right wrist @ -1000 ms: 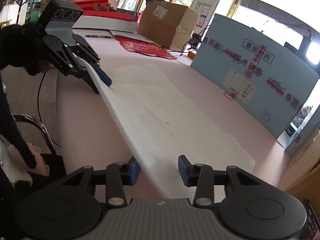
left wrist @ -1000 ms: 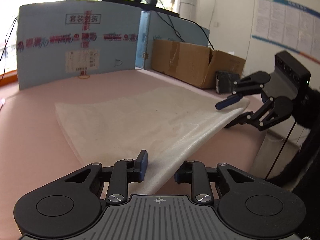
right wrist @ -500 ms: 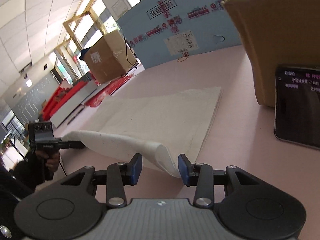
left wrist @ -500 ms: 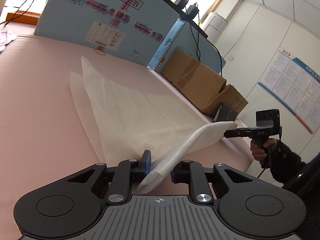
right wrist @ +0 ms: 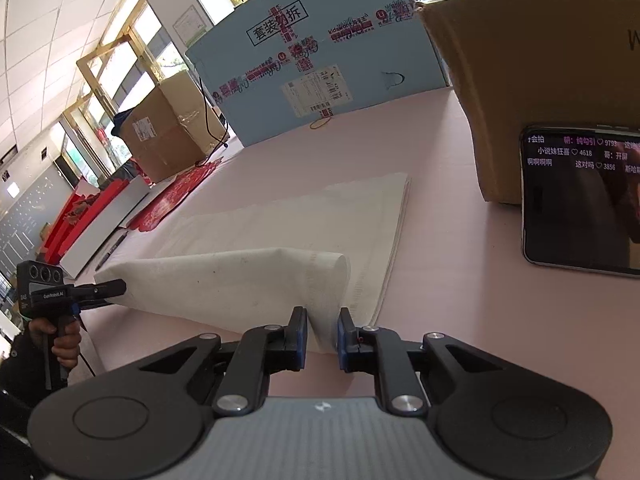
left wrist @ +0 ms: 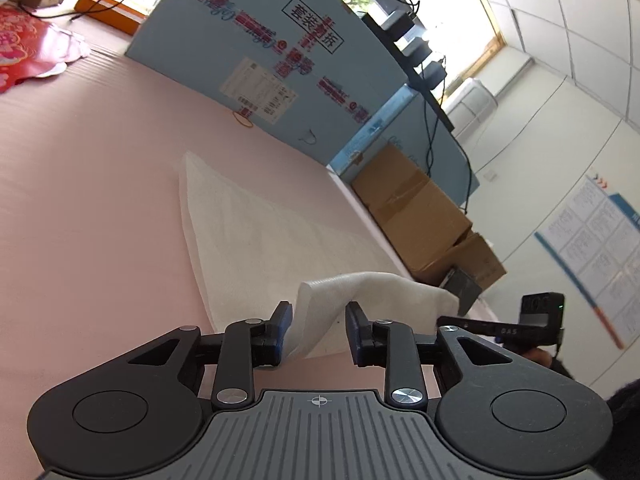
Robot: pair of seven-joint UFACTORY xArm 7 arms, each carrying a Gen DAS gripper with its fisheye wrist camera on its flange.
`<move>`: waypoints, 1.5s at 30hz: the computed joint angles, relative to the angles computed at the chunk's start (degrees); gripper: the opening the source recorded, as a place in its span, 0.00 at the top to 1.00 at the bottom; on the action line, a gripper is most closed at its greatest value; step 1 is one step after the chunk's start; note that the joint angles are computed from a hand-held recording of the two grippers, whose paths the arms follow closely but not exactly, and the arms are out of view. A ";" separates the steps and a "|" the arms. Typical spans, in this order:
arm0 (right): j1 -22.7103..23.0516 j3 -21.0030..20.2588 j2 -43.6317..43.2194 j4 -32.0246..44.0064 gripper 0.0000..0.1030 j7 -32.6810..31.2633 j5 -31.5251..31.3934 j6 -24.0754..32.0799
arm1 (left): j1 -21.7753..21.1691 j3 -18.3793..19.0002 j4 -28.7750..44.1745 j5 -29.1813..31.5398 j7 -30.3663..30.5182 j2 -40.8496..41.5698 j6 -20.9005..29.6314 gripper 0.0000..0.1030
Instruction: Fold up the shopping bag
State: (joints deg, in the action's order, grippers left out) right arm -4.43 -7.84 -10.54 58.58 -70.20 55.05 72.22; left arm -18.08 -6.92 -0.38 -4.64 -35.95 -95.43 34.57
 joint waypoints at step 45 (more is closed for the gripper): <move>26.76 1.95 -19.17 -20.27 0.58 -3.73 12.68 -32.20 | 4.03 -22.85 14.76 26.80 -12.03 29.79 -4.83 0.47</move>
State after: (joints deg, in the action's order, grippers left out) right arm 22.33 -5.88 -29.70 38.31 -73.93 67.73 40.02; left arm -14.05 -29.76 14.39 22.16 -47.98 -65.64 29.74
